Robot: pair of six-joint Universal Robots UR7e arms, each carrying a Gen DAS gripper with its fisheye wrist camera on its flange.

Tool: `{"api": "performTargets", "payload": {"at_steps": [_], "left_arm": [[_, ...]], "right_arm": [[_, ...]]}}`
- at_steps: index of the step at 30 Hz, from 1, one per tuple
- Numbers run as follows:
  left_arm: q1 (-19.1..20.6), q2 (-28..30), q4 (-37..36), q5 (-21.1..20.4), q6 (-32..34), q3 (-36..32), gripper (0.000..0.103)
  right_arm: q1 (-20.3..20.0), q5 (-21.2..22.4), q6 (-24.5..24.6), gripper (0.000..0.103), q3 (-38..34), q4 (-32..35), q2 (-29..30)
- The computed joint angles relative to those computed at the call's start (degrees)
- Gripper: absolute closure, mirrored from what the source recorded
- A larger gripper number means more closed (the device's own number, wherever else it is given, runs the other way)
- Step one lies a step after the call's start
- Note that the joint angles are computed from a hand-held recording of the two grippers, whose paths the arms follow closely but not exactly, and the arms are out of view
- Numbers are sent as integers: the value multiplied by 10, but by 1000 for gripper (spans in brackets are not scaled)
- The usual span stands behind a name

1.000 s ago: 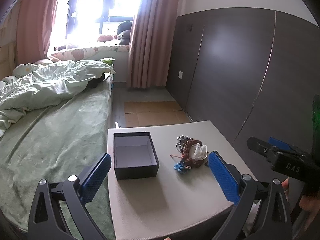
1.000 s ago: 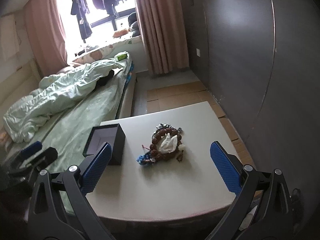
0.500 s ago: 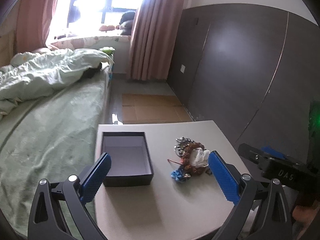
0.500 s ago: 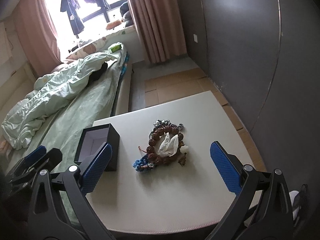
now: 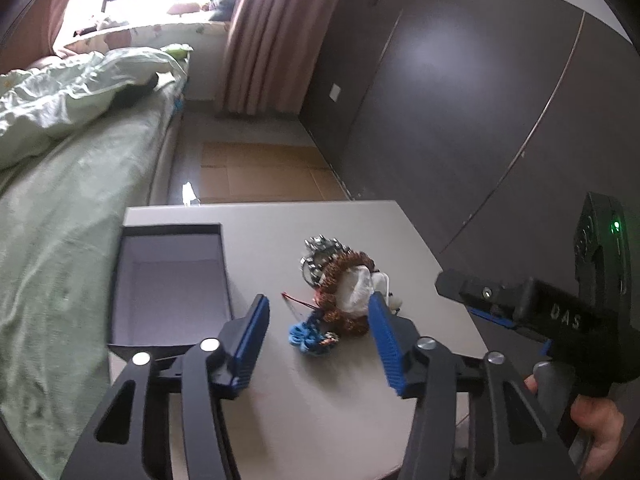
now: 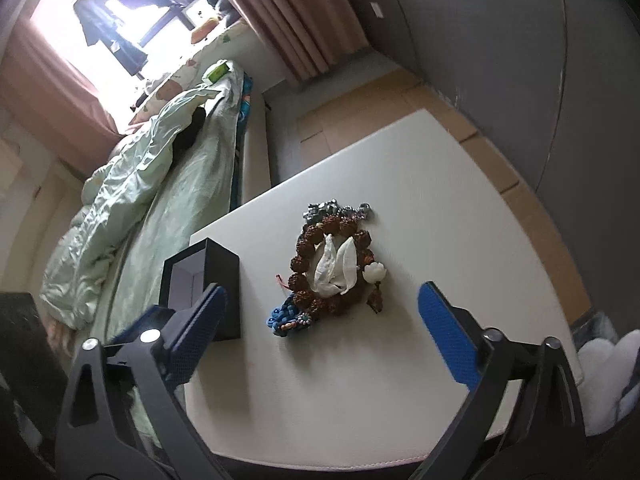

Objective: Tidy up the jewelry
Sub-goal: 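Lower the left gripper onto the brown seed-bead bracelet and close it, then lift the brown bracelet with the left gripper while the right gripper grasps the white cloth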

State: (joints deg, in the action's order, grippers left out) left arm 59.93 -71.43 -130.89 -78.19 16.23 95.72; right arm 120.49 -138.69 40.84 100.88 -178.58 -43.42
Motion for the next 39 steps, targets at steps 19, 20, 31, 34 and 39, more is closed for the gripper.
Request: {"api": "performTargets", "payload": {"at_steps": [19, 20, 31, 34, 39], "left_arm": [[16, 110, 23, -7, -13, -52, 70], [16, 117, 21, -6, -13, -55, 70], [15, 171, 27, 38, -10, -76, 79], [17, 172, 22, 38, -10, -75, 87], [14, 151, 9, -12, 12, -70, 87]], "right_arm": [[-76, 98, 110, 61, 69, -38, -45], [-77, 99, 113, 61, 72, -44, -46], [-90, 118, 122, 61, 76, -56, -55], [-91, 123, 118, 61, 71, -56, -53], [-94, 133, 116, 61, 69, -66, -51]]}}
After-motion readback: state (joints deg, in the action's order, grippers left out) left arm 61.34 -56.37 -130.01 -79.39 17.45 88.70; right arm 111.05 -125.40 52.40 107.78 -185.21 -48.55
